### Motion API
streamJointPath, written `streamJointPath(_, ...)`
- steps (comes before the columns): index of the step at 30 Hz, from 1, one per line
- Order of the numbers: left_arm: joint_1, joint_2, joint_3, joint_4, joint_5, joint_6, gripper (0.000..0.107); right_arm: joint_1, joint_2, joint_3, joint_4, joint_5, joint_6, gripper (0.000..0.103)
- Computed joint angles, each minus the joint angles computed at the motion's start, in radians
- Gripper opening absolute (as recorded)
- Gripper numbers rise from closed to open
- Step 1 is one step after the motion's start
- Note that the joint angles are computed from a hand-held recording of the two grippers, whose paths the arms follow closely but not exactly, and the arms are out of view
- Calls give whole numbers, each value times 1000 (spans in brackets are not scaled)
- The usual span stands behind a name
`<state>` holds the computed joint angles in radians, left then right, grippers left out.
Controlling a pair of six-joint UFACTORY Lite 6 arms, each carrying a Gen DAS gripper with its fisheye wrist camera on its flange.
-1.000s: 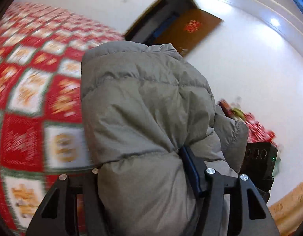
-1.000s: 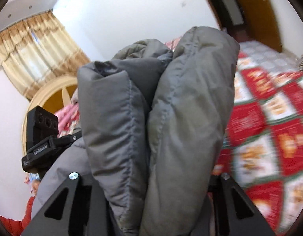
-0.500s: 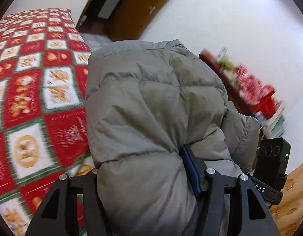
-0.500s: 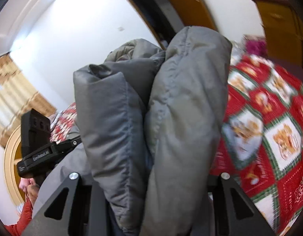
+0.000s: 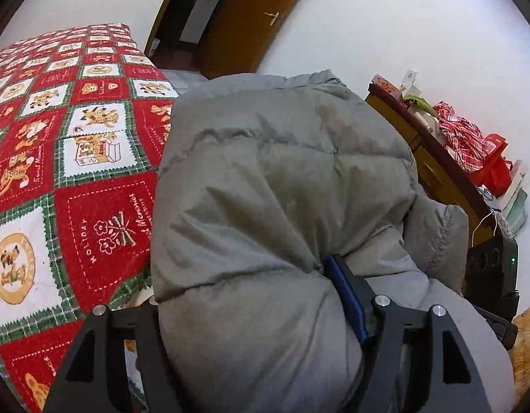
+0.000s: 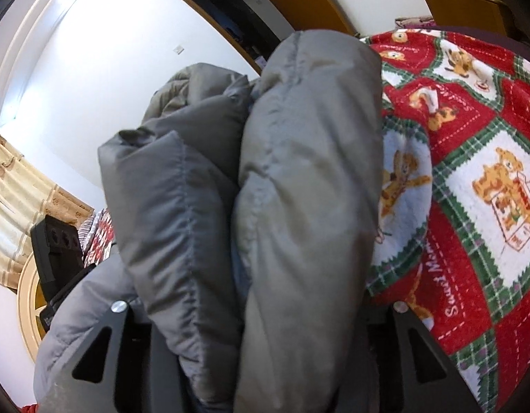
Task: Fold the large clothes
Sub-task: 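Set the rolled jacket down on the bedspread and open both grippers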
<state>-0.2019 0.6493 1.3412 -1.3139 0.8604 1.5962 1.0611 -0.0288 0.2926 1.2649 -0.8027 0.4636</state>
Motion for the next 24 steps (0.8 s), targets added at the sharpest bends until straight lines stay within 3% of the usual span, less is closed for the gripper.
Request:
streamJointPath(1,-10,1,10,13,-11,-22,72,16,-8,-1,26,-4,-15,44)
streamJointPath(3,-20,-10,33,71,-53,-111,86,88,-13,0,123,-27,-55,53)
streamJointPath(4,-6,-11,57,115,-44,-178,88,116,-18,10,180,-34,-93,60)
streamJointPath(5,35,-7,81,162,6,-238,89,139,-29,33,257,-22,-154,74)
streamJointPath(7,127,4,136,257,121,-353,89,228,-73,64,466,-67,-289,89)
streamJointPath(10,271,-32,129,257,199,-339,96,494,-112,125,744,-324,-373,91)
streamJointPath(14,380,-120,51,250,132,-230,98,742,-10,332,1007,-608,-350,92)
streamJointPath(19,422,-292,-208,207,-3,-71,98,754,212,710,1180,-761,-506,92)
streamJointPath(24,410,-745,-647,123,-14,206,99,706,472,1133,1287,-985,-711,92)
